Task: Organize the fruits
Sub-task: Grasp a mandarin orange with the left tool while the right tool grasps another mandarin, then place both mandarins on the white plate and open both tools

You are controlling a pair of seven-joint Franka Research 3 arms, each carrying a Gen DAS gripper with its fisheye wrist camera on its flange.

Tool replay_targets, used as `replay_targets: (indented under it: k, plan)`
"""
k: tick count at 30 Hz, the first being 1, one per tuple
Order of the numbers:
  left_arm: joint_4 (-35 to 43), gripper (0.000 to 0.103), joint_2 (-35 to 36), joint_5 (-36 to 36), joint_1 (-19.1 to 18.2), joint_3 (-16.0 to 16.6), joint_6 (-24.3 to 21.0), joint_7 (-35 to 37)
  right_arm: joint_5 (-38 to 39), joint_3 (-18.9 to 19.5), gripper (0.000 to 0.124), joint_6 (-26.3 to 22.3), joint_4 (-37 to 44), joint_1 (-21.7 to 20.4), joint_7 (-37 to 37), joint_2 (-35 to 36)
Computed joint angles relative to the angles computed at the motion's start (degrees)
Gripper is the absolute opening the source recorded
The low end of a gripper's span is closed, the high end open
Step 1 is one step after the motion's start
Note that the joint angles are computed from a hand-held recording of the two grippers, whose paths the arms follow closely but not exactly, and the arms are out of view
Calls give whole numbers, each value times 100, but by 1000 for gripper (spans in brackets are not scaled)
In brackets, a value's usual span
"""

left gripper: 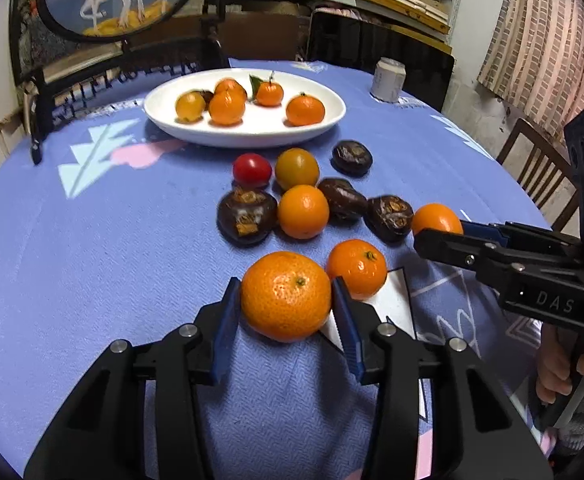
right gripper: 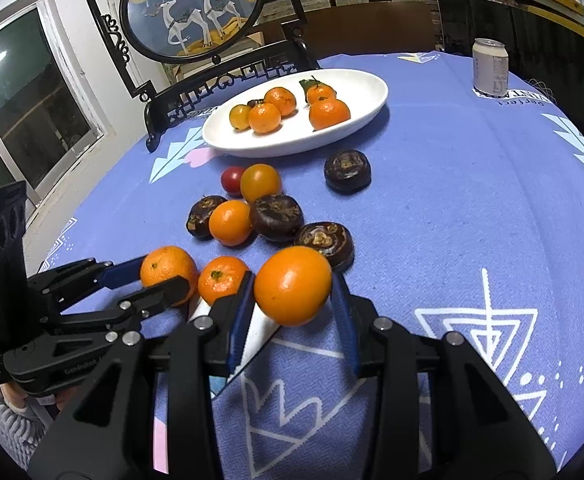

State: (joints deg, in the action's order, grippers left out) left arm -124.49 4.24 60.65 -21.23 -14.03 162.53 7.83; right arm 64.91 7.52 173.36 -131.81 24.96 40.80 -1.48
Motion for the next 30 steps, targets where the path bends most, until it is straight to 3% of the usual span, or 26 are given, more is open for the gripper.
replay_targets:
  k: [3,8,12,18,21,30]
  plan:
    - [-3,45,-132,585,-59,-1,-344,-642,104,-4,39,3,12,3,-77,-3]
    - [93,45,-264,901,-27,-92,-1099,-1010,279,-2,39,18,29,15,-241,-14]
    - [199,46,-342,1045,71,-106,-1265,-1077,538,-49,39,-115,126,-16,-415,-81]
    - [658,46,-220,1114,202,-58,-1419,-776,-545,-136,39,-317,525,-183,402,-128]
    - [990,46,-43,1171,227,-4,-1484,-651,-1329,-116,39,-112,835,-237,944,12]
    - [2177,46,858,989,171,329,-1324,-103,-2272,0,39,11,2256,-420,1748,1162]
